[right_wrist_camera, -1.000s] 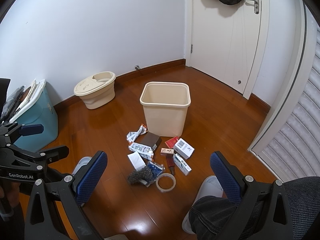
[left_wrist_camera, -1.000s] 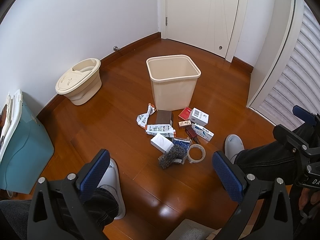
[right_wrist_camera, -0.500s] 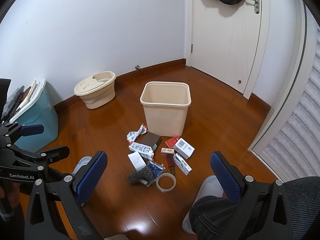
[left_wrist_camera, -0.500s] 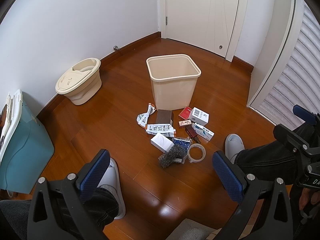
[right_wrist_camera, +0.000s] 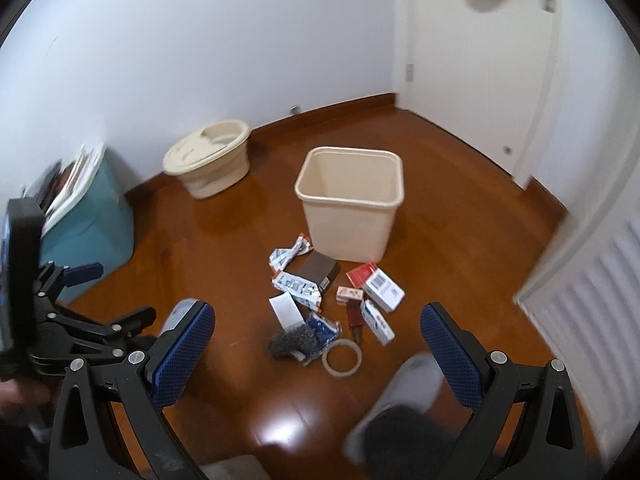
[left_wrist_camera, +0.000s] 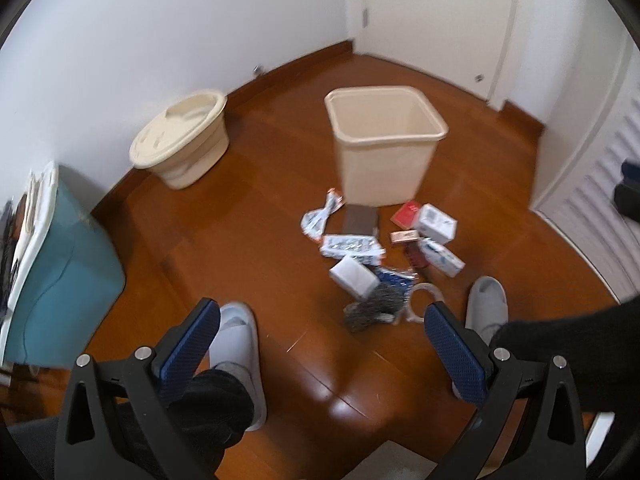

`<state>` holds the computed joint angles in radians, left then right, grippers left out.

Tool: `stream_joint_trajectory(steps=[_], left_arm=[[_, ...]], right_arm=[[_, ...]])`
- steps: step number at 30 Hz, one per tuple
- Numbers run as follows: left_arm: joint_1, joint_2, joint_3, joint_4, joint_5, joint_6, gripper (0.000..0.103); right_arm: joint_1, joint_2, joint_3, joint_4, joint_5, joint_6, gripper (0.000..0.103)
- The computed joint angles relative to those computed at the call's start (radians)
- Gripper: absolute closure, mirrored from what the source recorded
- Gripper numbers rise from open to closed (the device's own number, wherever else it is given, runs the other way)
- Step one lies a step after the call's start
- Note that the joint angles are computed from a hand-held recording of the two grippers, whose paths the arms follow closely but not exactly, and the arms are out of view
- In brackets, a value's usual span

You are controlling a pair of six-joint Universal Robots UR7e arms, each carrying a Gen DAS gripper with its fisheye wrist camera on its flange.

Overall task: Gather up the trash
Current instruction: 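Grasp the white box with the left tool while the right tool grasps the slim white barcode box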

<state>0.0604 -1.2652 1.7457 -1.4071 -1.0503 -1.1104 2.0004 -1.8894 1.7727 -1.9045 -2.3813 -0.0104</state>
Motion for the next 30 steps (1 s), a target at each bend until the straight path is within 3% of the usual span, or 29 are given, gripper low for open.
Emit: stream_joint_trajectory(steps=[4,6,9,13,15,16,19,25,27,30], left_arm=[[0.091,0.063,0.022,-0.061,-0.049,-0.017,0.0],[0.136,0.101,0.04,-0.09,-0.062,-0.03,0.0],[0.208,0.131,0.096,-0.201,-0.105,-0.095,0.0],[0.298,0.162,0.194,-0.384,-0.175,-0.177,0.0],[0.334,0.19,0.224,-0.437,-0.19,-0.187,0.0],[0.352,0.207,0.239,-0.464,-0.195,-0.186,0.0],[0.389,0.256,0.265,-0.528,-0.198,-0.159,0.0],[0.438,0.344,0.28,-0.633,-0.183,-0.096,0.0],[0.448,0.365,0.281,-0.668,-0.187,-0.085,0.0],[0.461,0.396,0.279,-0.723,-0.198,-0.081,0.0]], right_arm=[[-0.213,0.137,-0.212,0.22,0.21,-0.081,0.0],[-0.295,0.217,-0.279,0.313,0.223,-0.153,0.0],[-0.39,0.257,-0.214,0.199,0.14,-0.365,0.0],[-0.595,0.252,-0.057,0.026,0.181,-0.605,0.002],[-0.699,0.252,0.023,-0.064,0.201,-0.69,0.015],[-0.746,0.261,0.042,-0.098,0.209,-0.72,0.02],[-0.854,0.287,0.091,-0.215,0.251,-0.791,0.021],[-0.973,0.359,0.125,-0.389,0.316,-0.888,0.021],[-0.995,0.378,0.127,-0.428,0.332,-0.908,0.028],[-1.015,0.394,0.127,-0.449,0.346,-0.94,0.058]])
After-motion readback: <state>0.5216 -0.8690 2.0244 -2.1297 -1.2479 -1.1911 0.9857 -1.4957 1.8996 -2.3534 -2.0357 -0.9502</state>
